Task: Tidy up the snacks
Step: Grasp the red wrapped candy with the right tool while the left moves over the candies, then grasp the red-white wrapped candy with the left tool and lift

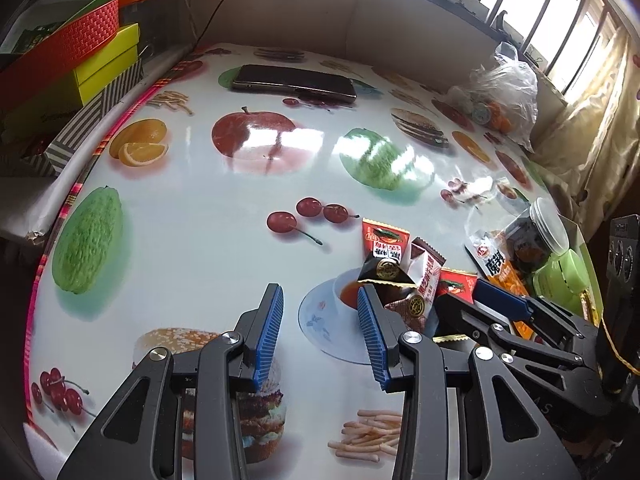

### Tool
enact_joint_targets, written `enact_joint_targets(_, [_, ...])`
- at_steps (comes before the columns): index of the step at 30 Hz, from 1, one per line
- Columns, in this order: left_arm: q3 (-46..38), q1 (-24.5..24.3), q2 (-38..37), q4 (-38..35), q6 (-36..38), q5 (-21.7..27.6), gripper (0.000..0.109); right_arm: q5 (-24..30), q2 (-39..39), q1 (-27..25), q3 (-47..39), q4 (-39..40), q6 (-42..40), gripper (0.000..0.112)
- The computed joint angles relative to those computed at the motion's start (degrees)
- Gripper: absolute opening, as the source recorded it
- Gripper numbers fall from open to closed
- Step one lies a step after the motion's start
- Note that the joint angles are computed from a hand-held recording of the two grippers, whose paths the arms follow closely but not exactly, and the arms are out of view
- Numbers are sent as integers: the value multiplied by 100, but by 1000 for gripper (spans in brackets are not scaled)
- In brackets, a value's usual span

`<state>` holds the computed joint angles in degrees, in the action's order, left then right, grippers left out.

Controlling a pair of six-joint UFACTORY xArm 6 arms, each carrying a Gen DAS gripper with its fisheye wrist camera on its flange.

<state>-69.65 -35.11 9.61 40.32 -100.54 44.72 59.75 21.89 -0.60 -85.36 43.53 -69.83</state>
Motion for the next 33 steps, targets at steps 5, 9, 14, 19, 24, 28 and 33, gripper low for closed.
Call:
enact_joint_targets(5, [-141, 79, 117, -28, 183, -106, 40, -176, 22, -22, 5, -5, -22, 28])
enact_joint_targets(9, [-306, 138, 251, -83, 372, -175, 40, -202, 33, -69, -4, 8, -82, 26])
enact_joint_targets(14, [-585, 233, 471, -173, 694, -272, 40, -369, -25, -118, 100, 22, -160, 23])
enact_joint_targets(19, [-849, 323, 728, -386, 1001, -354, 40, -343, -53, -205, 133, 19, -184, 23])
enact_joint_targets(24, [-958, 379, 878, -564, 1175, -449, 40, -298, -74, -254, 153, 13, -191, 23])
enact_joint_targets(28, [-1097, 383, 1014, -736, 1353, -344, 40, -284, -72, -262, 149, 15, -188, 23])
enact_joint_targets(33, [-1240, 374, 1102, -741, 1404, -203, 40, -276, -71, -265, 147, 21, -189, 23])
